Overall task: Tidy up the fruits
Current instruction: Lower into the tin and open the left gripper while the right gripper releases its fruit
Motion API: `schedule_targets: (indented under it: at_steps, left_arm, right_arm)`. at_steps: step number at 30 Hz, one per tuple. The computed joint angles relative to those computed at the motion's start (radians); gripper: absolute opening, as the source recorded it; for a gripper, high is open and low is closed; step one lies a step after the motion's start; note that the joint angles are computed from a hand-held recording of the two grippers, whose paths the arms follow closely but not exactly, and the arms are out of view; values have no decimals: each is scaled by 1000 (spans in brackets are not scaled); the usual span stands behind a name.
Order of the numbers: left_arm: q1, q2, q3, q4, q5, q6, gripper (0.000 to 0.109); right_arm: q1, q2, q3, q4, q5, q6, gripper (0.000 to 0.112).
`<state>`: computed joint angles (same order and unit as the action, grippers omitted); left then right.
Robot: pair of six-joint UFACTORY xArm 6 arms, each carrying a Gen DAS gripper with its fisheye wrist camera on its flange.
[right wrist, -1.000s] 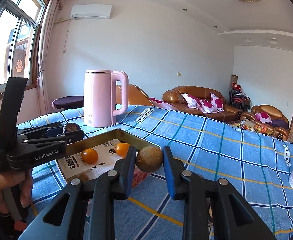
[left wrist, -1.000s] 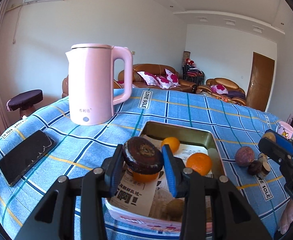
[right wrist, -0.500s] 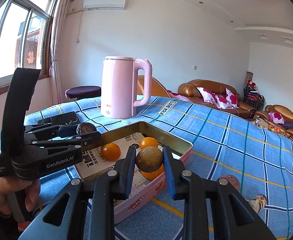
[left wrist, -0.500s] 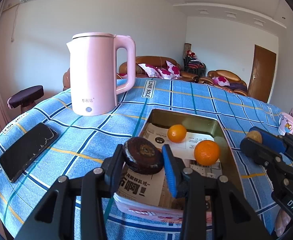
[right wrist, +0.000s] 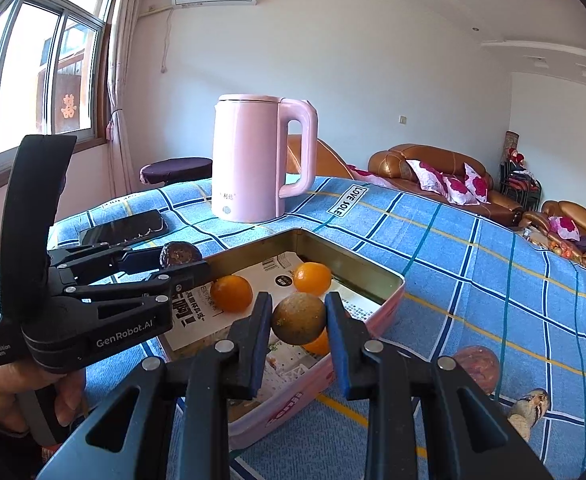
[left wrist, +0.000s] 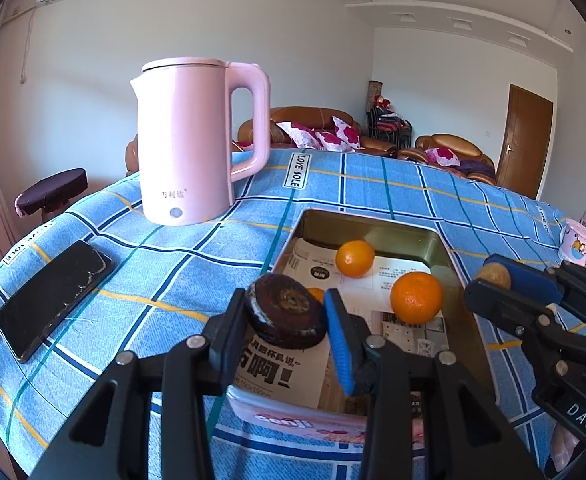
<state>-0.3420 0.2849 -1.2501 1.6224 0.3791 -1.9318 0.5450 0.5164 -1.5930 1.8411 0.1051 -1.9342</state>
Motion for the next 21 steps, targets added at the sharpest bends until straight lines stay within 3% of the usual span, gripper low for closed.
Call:
schedule_targets:
  at_steps: [21]
  left_arm:
    - [-12,8,-7,-30,23,52,40]
  right_arm:
    - [5,26,10,-331,3,327,29]
